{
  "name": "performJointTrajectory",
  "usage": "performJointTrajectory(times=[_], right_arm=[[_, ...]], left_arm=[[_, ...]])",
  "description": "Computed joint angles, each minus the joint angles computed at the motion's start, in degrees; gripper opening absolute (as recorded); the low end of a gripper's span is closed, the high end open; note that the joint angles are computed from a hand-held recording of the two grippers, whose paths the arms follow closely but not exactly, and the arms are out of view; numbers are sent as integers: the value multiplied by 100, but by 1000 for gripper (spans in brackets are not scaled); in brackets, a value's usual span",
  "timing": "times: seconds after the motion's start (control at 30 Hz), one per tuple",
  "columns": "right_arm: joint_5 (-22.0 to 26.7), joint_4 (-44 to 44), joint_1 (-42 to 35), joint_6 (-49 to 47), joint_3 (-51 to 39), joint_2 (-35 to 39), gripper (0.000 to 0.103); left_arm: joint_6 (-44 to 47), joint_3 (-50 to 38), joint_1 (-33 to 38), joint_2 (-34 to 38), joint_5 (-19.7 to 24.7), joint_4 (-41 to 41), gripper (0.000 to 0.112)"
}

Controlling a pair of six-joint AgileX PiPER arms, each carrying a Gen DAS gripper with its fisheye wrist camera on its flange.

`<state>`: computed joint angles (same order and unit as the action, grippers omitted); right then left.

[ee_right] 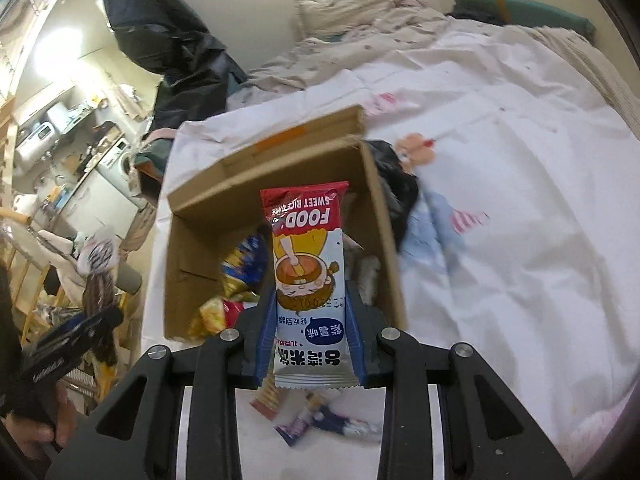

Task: Organize snacks
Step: 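Carry the brown meat pack with the left tool while the right tool carries the 'FOOD' bar into the box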

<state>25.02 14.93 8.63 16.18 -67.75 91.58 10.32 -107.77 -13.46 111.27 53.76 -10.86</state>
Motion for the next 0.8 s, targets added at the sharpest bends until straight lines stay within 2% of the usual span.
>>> performJointTrajectory(times=[0.13,0.27,0.33,0.43,0.5,0.57,0.73,0.8], right_arm=[[-14,-100,23,-236,-521,405,33],[231,706,-224,-1079,-1108,1005,33],[320,735,-275,-1091,-1292,1209,33],[437,747,-290,-1057,-1472,1410,33],[531,835,-295,-1006,-1529,1482,33],[637,980,-294,-1020,-1586,1539,33],[715,421,-172,-535,-1800,1698,33],[837,340,-155,-404,-1897,1799,33]], left_arm=[[30,-1027,-94,668,198,101,45],[145,-1622,-126,1177,218,21,45],[228,-1684,-116,1383,15,-54,45],[98,-975,-175,1229,-819,261,45],[189,-804,-211,1225,-1058,393,45],[239,-1003,-182,1370,-861,292,46],[65,-1654,-158,1782,-247,308,46],[42,-1799,-182,1885,-137,350,46]])
